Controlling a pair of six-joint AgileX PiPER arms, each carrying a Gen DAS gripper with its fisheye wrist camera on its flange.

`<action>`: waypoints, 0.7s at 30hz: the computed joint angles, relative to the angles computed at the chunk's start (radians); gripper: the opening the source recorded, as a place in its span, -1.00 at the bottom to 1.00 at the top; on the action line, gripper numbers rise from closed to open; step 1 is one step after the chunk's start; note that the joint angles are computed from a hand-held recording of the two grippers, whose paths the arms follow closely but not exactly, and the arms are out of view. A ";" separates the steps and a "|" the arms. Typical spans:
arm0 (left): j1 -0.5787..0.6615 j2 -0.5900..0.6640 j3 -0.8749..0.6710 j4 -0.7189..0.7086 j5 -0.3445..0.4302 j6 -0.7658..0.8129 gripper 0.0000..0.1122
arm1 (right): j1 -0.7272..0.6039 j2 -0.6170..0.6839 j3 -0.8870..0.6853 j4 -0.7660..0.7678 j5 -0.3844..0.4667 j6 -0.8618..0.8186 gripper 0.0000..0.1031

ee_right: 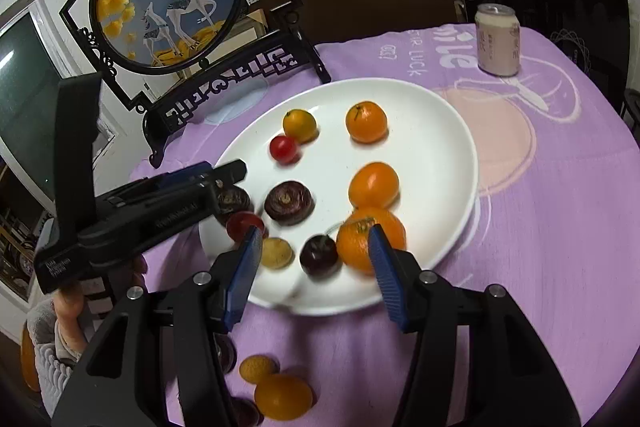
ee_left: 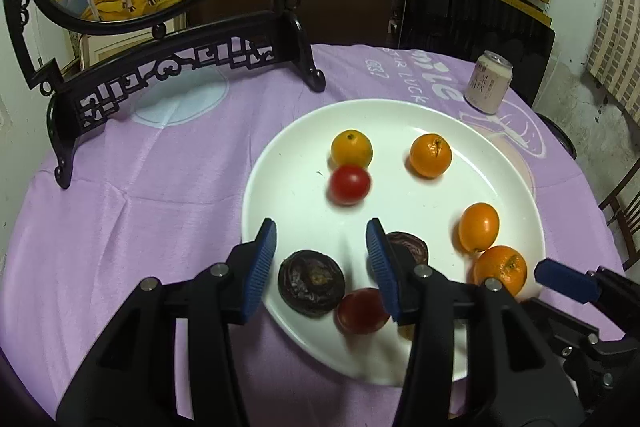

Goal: Organize fruits
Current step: 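Lower both held fruits onto the white plate and open both tools, then grasp a dark purple fruit with the left tool while the right tool grasps an orange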

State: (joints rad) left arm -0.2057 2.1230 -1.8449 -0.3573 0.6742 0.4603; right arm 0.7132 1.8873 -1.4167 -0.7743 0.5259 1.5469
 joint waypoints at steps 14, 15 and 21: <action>0.072 -0.233 0.401 -0.044 -0.156 0.142 0.09 | 0.088 -0.074 0.104 -0.131 0.030 0.183 0.10; 0.078 -0.252 0.431 -0.059 -0.164 0.166 0.13 | 0.096 -0.082 0.116 -0.144 0.032 0.202 0.10; 0.097 -0.402 0.670 -0.238 -0.220 0.444 0.30 | 0.139 -0.142 0.220 -0.232 0.034 0.361 0.12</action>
